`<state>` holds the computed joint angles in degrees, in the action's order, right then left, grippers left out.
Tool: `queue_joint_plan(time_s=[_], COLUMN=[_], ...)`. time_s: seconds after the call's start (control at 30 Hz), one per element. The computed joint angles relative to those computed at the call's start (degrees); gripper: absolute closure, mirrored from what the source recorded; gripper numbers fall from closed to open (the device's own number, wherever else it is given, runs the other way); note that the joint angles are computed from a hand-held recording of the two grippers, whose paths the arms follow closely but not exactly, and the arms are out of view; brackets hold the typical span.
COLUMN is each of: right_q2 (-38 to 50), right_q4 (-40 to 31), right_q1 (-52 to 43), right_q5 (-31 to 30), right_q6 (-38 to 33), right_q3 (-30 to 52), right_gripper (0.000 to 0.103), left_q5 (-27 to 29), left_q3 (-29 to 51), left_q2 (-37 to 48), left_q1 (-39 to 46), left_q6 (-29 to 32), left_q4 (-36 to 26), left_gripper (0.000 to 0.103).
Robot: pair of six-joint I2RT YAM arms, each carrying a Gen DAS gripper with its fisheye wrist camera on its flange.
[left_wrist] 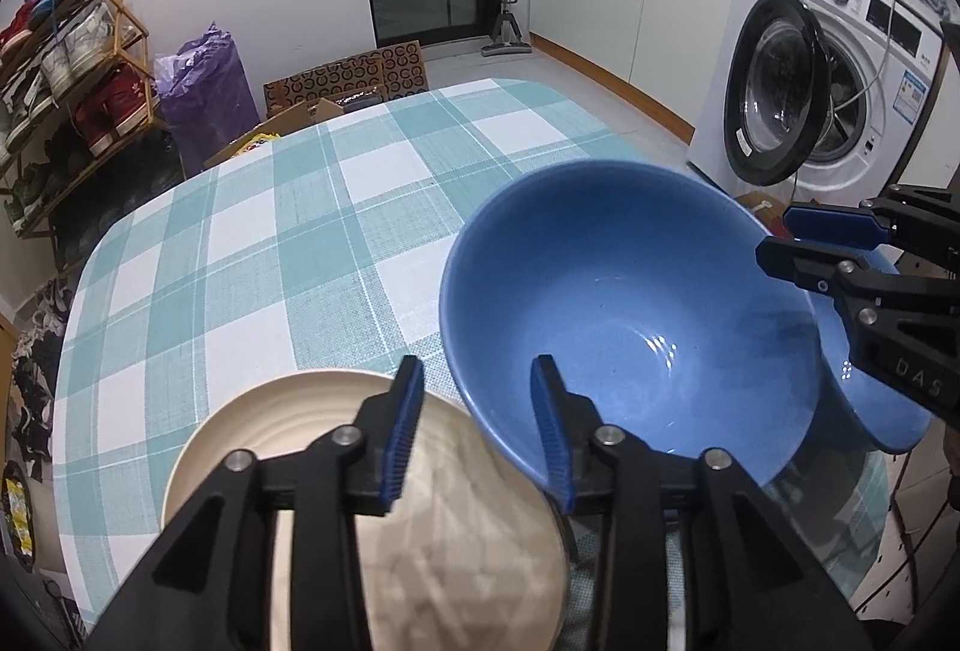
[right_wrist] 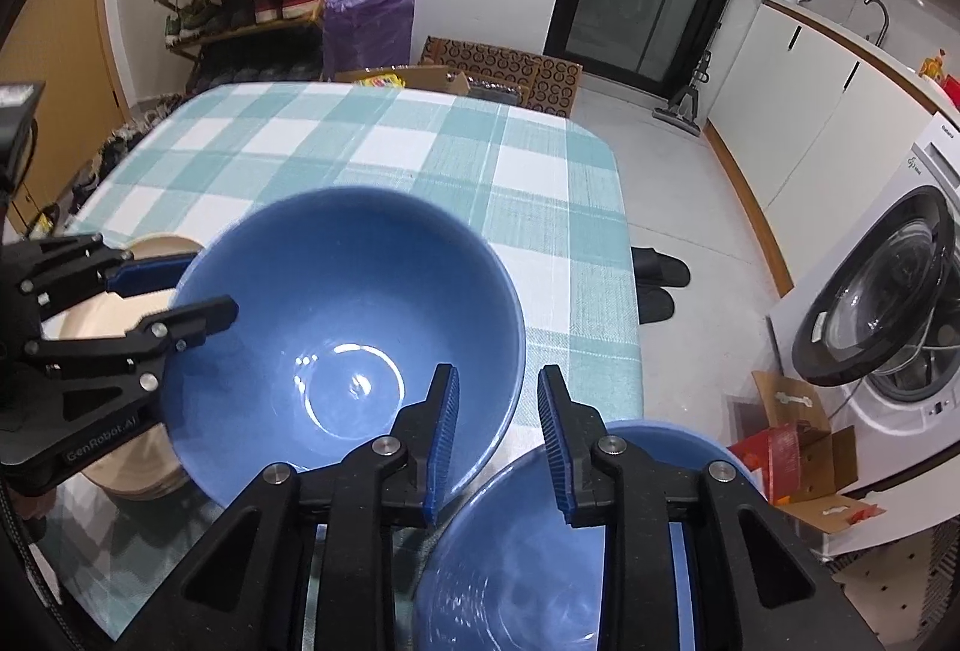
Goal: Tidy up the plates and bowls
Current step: 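Open both grippers and pull them back from the nested bowls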
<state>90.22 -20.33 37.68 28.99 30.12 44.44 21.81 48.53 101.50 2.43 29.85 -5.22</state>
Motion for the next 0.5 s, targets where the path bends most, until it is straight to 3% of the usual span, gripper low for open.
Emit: queue_joint_plan(time_s=[0.27,0.33,0.4,0.47,0.5], right_q2=[-7.73,-10.05,-12.06,-14.2,-15.28], right_q4=[2.42,3.41,3.61,3.16,2.88], right_q1=[-1.0,-1.4,-1.22,-0.89,-0.66], right_q5=[-3.21,-5.05,-5.64,-5.86,-5.84], right_q6=[0.62,0.49,0.76,1.07,1.13], right_q3=[-3.5,-4.65,-5.46,-6.09,-6.41], right_gripper=[0.029,0.024,0.016,0.007,0.003], left_q5=[2.69,3.17,3.89,4.67,5.18], left_q3=[-0.11,-0.8,-1.43,-2.34,-2.81], left_q2=[-2.88,-4.15,-5.32,-6.69,-7.48], left_q1=[2.2,2.4,2.67,2.91,3.03], left_q6=[-0.34,0.0,0.2,-0.19,-0.37], left_q4=[-3.25,-3.74,-4.14,-3.99,-3.95], left_gripper=[0.053,0.049,0.037,0.015,0.011])
